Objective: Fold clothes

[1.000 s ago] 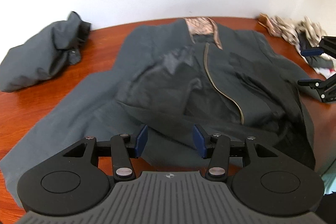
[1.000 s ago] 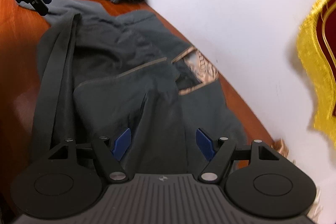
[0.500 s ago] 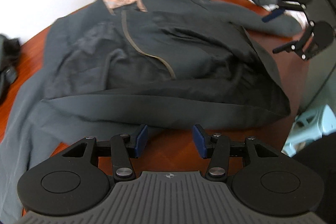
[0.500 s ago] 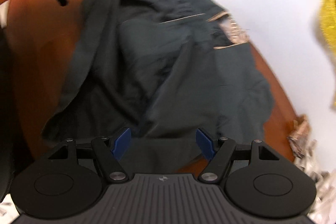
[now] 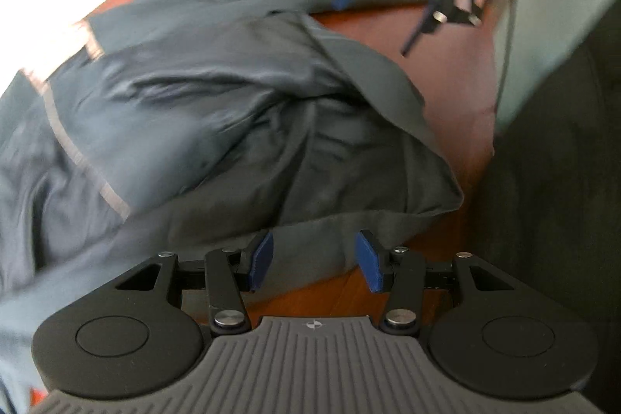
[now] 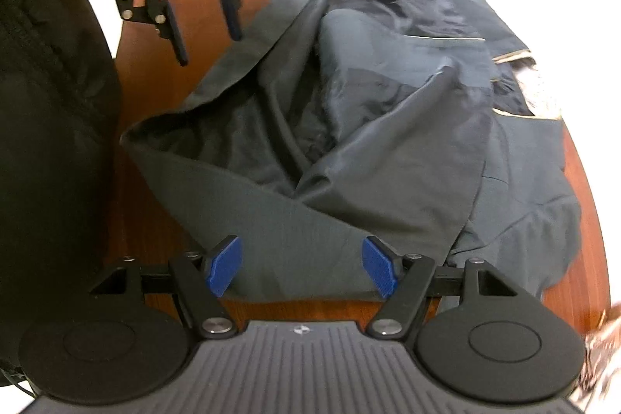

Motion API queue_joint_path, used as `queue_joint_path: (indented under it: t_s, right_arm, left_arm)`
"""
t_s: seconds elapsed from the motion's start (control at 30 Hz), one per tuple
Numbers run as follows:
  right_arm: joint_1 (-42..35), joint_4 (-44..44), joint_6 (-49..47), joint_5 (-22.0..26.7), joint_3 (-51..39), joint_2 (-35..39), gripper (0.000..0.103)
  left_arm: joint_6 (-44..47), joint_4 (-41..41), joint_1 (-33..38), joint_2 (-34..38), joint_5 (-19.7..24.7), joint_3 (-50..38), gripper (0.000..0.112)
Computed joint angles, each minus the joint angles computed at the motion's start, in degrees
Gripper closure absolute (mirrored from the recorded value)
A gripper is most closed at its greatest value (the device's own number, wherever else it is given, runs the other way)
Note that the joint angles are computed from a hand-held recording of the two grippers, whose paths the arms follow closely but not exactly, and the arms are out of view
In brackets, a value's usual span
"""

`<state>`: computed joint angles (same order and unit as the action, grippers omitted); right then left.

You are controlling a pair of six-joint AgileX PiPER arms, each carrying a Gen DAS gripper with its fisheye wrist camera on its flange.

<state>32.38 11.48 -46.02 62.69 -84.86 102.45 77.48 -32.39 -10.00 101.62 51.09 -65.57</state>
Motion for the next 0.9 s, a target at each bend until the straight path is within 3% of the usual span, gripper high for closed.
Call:
queue_joint_path:
  t_s: [0.23,0.67,0.9]
  right_arm:
    - [-3.74,3.99,-9.70,3.49,0.20,0.14,0.028]
    - [-6.88,6.28,-14.71,3.60,2.14,-1.02,0.028]
    - [-7.55,6.60,-16.73,3.61,2.91,-1.51,0.028]
  left_arm:
    - [0.28,8.21,-7.50,4.91,2.35,-5.50,0.062]
    - [3.40,16.86,-14.55,13.79,12.49,-17.46,0.062]
    - [2.97,18.28,-15.52,13.48,11.72,-15.13,0.063]
